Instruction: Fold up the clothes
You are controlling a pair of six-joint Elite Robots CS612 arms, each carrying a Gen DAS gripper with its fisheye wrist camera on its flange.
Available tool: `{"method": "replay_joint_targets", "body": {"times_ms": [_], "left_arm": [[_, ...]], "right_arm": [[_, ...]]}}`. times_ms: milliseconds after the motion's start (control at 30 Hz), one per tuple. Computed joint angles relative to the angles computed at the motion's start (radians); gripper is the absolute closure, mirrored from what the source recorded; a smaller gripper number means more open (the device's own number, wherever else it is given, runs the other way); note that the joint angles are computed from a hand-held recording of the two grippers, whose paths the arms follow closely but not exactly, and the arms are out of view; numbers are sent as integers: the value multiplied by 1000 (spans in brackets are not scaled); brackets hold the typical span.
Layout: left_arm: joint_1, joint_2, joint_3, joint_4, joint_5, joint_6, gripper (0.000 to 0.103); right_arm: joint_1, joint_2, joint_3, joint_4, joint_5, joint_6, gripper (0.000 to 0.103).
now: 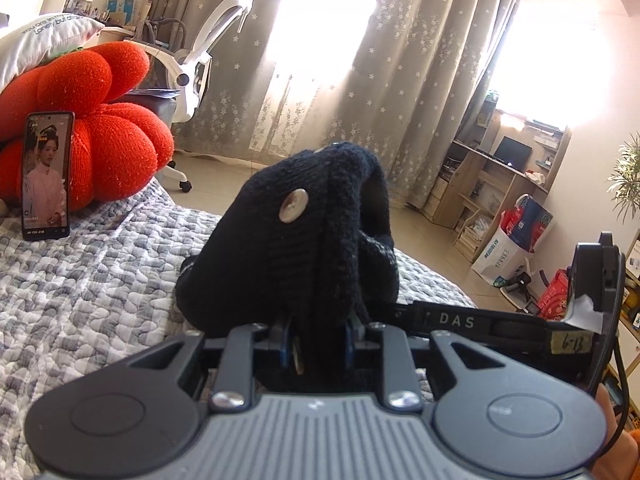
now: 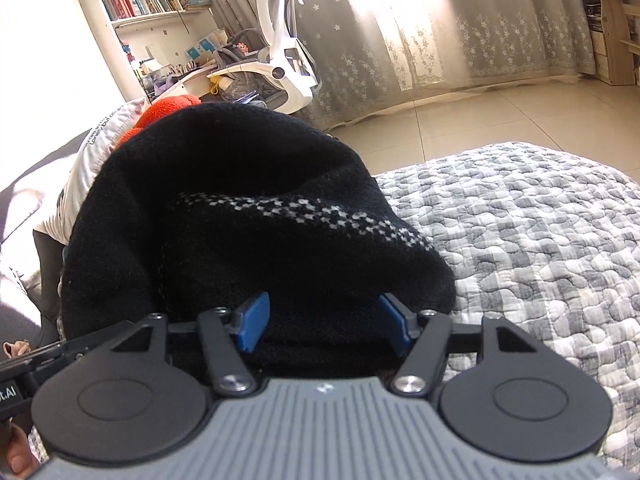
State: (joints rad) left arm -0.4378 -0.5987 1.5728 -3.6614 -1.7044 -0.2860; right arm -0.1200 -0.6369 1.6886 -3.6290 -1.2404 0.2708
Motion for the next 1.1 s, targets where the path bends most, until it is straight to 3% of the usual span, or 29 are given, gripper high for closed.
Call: {"method": "replay_joint_targets", "body": {"times_ms": [300,467,800,1100], "left_arm": [[0,-3,6,-4,-19,-2,79],[-6,-9,12,12,3,0,79],[-18,-16,18,17,47,36,79],[-46,-27,28,24,137,102,79]], "right_arm": [[-5,8,-23,52,43,37,38],[-8,8,-24,61,72,48,47],[-9,-8,-7,63,74,51,47],[-20,-16,8,51,109,74,45]]}}
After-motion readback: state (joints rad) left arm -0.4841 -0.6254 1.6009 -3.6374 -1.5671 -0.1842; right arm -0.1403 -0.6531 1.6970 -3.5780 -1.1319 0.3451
